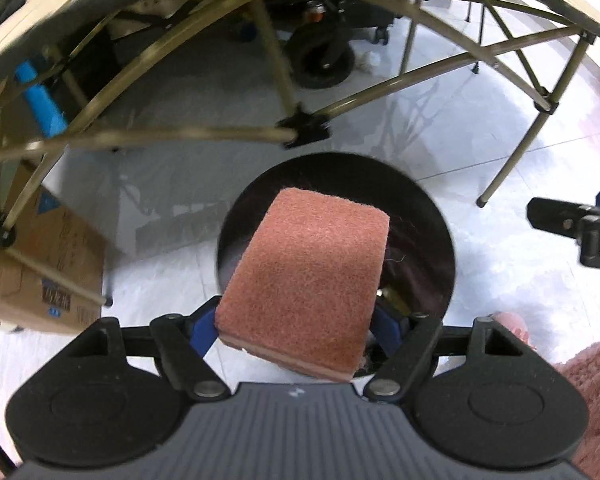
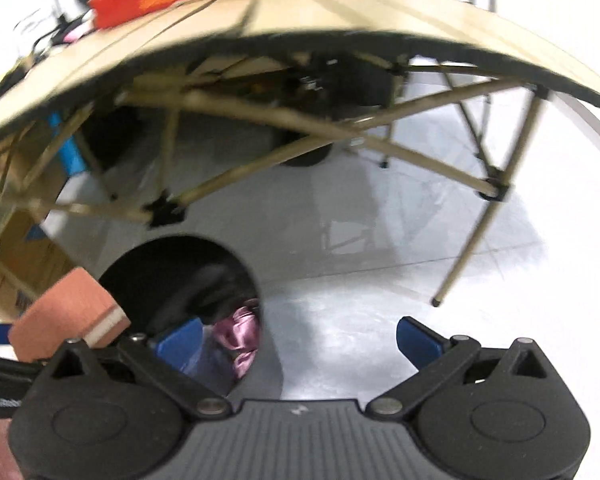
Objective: Collect trash
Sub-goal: 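Lower the pink sponge into the bin and open the left gripper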
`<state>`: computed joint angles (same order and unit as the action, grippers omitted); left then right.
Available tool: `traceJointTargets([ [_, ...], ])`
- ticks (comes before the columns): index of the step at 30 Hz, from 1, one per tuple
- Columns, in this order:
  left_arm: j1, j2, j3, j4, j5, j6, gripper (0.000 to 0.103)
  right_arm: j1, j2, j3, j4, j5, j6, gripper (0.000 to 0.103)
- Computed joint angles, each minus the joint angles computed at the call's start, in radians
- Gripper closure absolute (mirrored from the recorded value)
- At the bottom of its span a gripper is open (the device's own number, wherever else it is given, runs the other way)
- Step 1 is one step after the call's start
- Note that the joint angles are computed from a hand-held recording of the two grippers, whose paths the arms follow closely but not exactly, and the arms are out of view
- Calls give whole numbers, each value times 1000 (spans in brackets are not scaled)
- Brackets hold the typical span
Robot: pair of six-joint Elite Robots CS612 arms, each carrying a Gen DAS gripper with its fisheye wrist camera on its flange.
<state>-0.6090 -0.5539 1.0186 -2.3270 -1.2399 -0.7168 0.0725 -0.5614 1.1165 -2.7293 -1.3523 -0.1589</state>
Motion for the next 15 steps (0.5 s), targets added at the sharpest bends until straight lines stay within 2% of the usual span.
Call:
traceJointTargets([
  [1,-1,6,-14,9,0,7,14,-4,-3,3,-7,1,13,0],
  [2,-3,11,-25,21,2,7,0,-7,-6,7,-14,3,23,0],
  [8,-11,12,-47,84,31,-20,0,-17,-40,58,-55,33,10,0],
  [12,-17,-19,-2,64,45,-43,0,-20,-67,100,-90,66,-15,0],
  [15,-30,-55,52,26,86,-53,0,-24,-99,149,-115,100,-38,0],
])
